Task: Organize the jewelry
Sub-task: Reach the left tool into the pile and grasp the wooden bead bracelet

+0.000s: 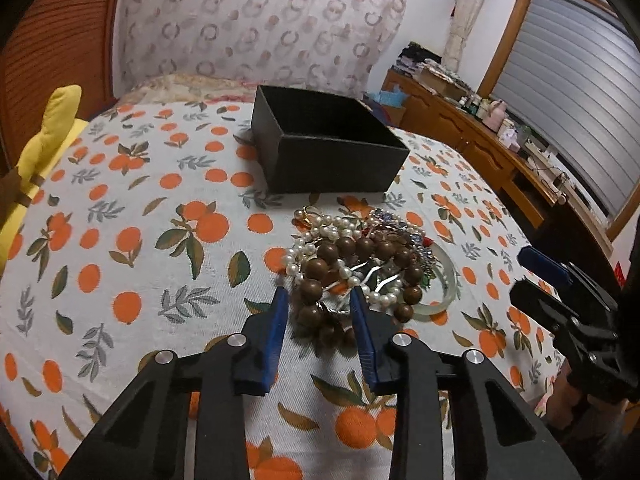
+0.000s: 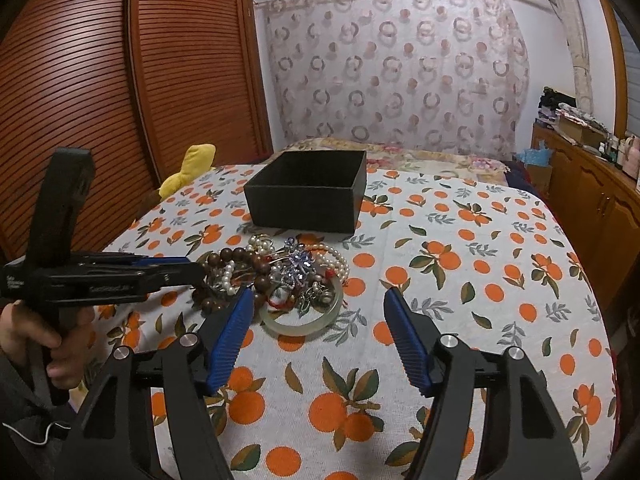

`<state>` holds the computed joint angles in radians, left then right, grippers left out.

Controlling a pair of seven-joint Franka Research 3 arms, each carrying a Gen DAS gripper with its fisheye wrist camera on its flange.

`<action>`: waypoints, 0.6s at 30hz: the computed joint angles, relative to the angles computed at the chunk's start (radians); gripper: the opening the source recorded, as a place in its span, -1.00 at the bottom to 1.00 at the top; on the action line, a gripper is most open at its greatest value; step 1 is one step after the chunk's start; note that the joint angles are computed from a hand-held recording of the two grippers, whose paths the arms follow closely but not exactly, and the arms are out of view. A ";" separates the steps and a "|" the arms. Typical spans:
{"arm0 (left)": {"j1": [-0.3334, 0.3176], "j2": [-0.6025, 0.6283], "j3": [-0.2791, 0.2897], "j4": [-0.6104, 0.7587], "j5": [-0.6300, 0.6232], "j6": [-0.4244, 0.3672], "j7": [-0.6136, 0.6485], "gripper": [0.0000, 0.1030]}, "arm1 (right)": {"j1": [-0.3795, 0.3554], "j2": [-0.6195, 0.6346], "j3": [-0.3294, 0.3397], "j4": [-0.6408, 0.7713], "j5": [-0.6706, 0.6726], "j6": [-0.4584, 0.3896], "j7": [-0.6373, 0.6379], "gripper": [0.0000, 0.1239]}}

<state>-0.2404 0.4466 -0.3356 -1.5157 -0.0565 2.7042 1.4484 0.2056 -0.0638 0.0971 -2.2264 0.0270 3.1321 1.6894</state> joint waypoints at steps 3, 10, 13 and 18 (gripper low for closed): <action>-0.002 0.019 0.000 0.028 0.000 -0.023 -0.002 -0.54 | 0.013 0.002 -0.009 0.002 0.031 -0.005 -0.034 0.13; 0.002 0.020 -0.005 0.027 -0.005 -0.015 0.021 -0.74 | 0.023 0.004 -0.014 0.004 0.065 -0.014 -0.070 0.13; -0.010 -0.012 0.010 -0.011 0.024 0.034 0.012 -0.76 | 0.031 0.008 -0.018 0.008 0.090 -0.020 -0.097 0.13; 0.008 -0.064 -0.007 -0.068 0.018 0.110 0.026 -0.79 | 0.041 0.016 -0.022 0.016 0.123 -0.030 -0.133 0.13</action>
